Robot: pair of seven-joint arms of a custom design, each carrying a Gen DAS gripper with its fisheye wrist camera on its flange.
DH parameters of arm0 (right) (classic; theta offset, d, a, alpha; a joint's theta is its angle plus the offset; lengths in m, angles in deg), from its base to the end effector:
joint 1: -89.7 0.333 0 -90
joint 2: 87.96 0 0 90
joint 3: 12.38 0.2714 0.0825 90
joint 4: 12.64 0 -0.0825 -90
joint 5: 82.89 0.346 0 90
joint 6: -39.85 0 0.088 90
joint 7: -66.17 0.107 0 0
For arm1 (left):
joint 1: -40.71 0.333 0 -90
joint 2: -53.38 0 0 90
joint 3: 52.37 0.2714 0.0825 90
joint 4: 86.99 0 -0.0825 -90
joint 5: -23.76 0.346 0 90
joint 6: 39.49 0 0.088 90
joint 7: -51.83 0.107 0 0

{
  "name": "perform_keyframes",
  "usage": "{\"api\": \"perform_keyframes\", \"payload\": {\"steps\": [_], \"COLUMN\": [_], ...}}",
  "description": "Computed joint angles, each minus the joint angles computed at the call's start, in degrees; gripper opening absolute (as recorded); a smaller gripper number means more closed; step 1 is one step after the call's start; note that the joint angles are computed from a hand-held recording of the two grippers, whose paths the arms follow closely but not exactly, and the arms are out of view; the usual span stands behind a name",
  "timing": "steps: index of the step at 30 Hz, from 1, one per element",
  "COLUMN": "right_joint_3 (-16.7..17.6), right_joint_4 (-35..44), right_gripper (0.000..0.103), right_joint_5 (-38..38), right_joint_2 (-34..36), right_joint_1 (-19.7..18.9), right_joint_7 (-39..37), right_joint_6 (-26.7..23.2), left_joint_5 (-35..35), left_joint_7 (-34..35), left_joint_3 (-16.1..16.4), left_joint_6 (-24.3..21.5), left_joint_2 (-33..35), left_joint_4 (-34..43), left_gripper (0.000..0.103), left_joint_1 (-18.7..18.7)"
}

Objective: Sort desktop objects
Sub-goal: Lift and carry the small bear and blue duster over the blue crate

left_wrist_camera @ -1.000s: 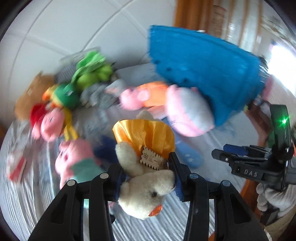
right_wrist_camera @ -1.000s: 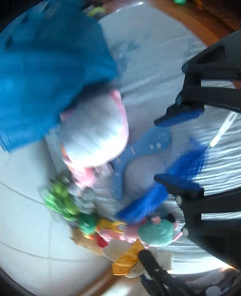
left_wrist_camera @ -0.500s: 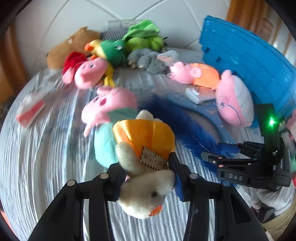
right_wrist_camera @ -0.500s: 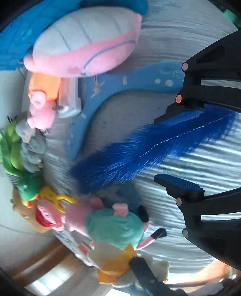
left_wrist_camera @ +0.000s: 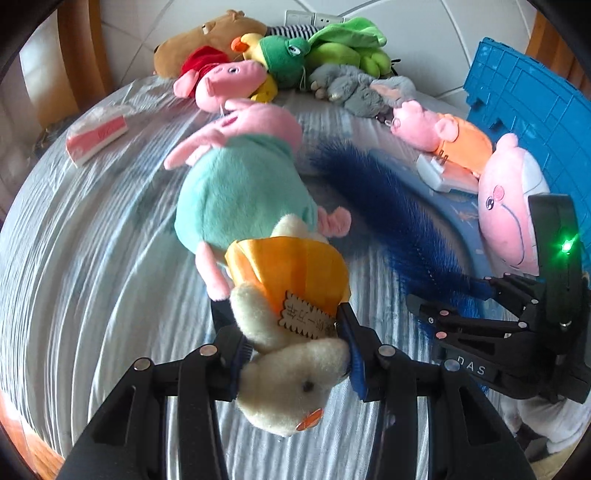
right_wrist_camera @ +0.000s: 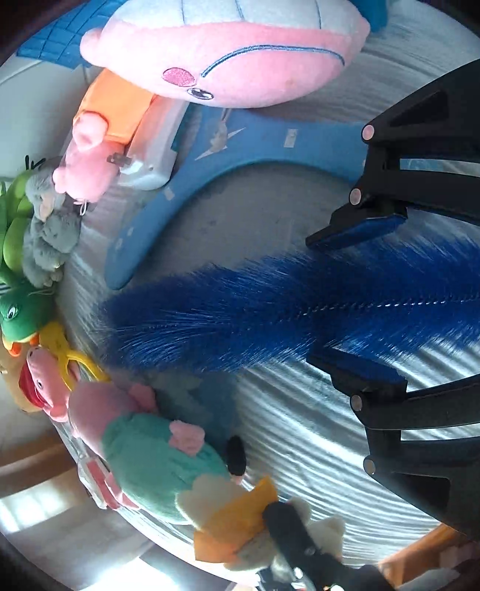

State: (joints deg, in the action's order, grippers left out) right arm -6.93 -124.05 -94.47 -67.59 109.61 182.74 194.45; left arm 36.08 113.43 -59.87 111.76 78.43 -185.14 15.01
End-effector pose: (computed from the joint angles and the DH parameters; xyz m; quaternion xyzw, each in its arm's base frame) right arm 0.5470 0.2630 0.3258 -0.7362 0.6454 -0.1073 0.1732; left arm 0.5480 -0.3531 0.3724 -0.6054 0.7560 -0.2251 0.1063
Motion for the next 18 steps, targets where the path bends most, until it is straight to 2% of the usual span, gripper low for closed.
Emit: {"api": "perform_keyframes", "payload": {"steps": [2,4,6,7,10,14,18], "right_joint_3": [-1.1,-2.3,-3.2,-3.1,-1.0,-0.5,-0.9], "right_joint_4": [0.3,1.0,1.2,0.4,-1.1,-5.2,-8.3], "right_gripper": [0.067,0.067,0.049,0.014,0.014,0.014,0.014], "right_joint_5": [-2.4,-5.6,-8.5,-8.6,-5.7,-4.8,-7.3], "right_joint_2": [0.3,0.9,1.0,0.4,-0.8,-5.9,-12.2], "right_joint_1": [1.4,3.0,4.3,4.1,2.1,1.6,2.1], "right_joint_7": [1.9,4.7,7.5,8.4,6.9,7.5,10.7], "right_joint_6": [-0.1,-0.5,-0.7,-0.2,1.0,3.6,5.1], "left_joint_5": [0.5,0.8,1.4,1.5,1.7,1.6,0.1], "left_joint_7": [-1.6,-2.4,-3.1,-3.4,-3.7,-2.3,1.2], "left_joint_3": [0.5,0.6,0.6,0.5,-0.2,-1.6,-3.2], "left_joint_6": [0.6,0.8,0.8,1.0,2.2,4.0,5.9], "left_joint_2": [-1.4,-2.6,-4.0,-4.8,-7.6,-11.3,-14.0], "left_joint_4": [-1.9,-3.5,-5.1,-6.0,-8.9,-11.2,-11.8], "left_gripper": [0.043,0.043,0.043,0.043,0.043,0.043,0.043], "left_joint_1": [-0.3,-0.1,0.1,0.4,1.3,2.6,3.9]}}
